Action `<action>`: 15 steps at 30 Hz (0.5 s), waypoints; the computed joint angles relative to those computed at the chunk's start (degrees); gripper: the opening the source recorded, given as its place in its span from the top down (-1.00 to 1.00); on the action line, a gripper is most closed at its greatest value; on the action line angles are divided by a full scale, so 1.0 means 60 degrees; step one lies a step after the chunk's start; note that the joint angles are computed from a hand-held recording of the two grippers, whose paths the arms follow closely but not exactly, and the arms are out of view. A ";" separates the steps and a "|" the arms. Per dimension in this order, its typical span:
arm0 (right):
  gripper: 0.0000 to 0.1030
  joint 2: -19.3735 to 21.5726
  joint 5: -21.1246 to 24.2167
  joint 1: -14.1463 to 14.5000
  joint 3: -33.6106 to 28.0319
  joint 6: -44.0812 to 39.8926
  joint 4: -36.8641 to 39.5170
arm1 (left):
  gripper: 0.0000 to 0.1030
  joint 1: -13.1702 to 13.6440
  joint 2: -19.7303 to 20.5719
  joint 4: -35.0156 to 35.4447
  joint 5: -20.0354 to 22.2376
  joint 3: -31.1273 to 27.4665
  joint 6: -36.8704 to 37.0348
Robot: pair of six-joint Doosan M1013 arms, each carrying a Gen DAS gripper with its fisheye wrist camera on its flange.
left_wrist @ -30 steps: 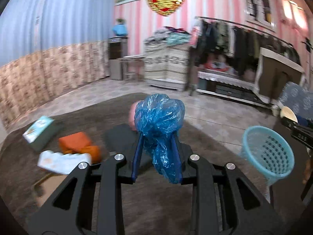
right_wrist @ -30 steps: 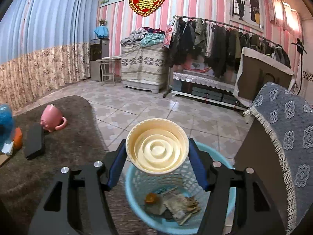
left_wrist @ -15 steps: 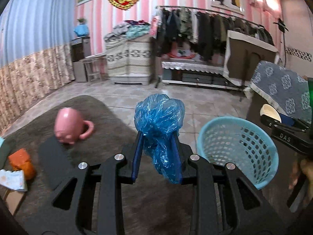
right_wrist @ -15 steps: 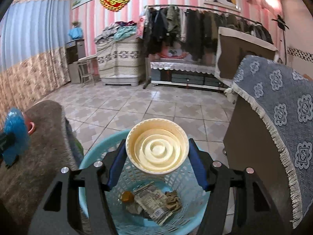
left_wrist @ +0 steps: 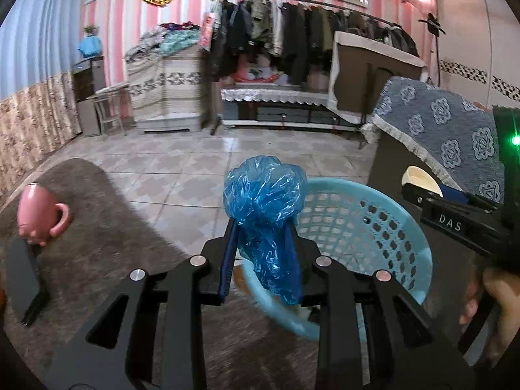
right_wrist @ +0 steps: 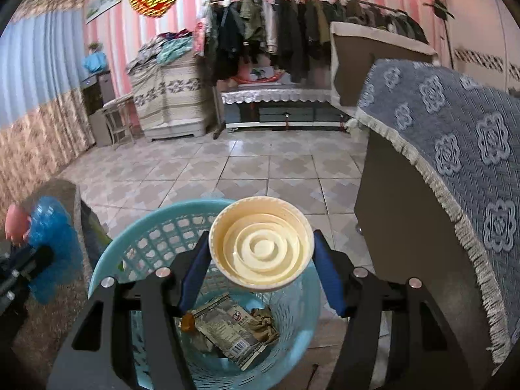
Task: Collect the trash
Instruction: 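Carry the blue bag and cream lid over the blue basket with both tools, then open the left tool over the blue basket to drop the blue bag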
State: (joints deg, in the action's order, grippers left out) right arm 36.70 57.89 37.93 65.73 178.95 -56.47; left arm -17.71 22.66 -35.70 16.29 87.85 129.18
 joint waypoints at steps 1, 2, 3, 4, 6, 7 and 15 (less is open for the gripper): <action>-0.19 -0.0017 -0.0001 -0.0013 0.0045 0.0044 0.0000 | 0.47 -0.0052 0.0074 -0.0102 0.0086 -0.0074 0.0143; -0.19 -0.0023 0.0006 -0.0030 0.0076 0.0064 0.0026 | 0.47 -0.0088 0.0128 -0.0104 0.0125 -0.0134 0.0184; -0.19 -0.0033 -0.0029 -0.0050 0.0109 0.0088 0.0065 | 0.47 -0.0135 0.0184 -0.0078 0.0119 -0.0169 0.0204; -0.19 -0.0048 -0.0098 -0.0072 0.0152 0.0148 0.0115 | 0.46 -0.0192 0.0252 0.0091 0.0138 -0.0243 0.0041; -0.19 -0.0037 -0.0137 -0.0109 0.0131 0.0167 0.0190 | 0.20 -0.0248 0.0353 0.0194 0.0301 -0.0380 -0.0062; -0.19 -0.0037 -0.0157 -0.0113 0.0136 0.0197 0.0185 | 0.15 -0.0318 0.0413 0.0529 0.0191 -0.0447 -0.0344; -0.19 0.0012 -0.0212 -0.0098 0.0052 0.0045 0.0278 | -0.51 -0.0289 0.0328 0.2505 -0.0545 -0.0352 -0.2428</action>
State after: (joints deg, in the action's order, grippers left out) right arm 36.77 56.61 37.34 66.04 179.22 -54.81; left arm -19.44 24.62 -20.67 13.02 85.74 114.62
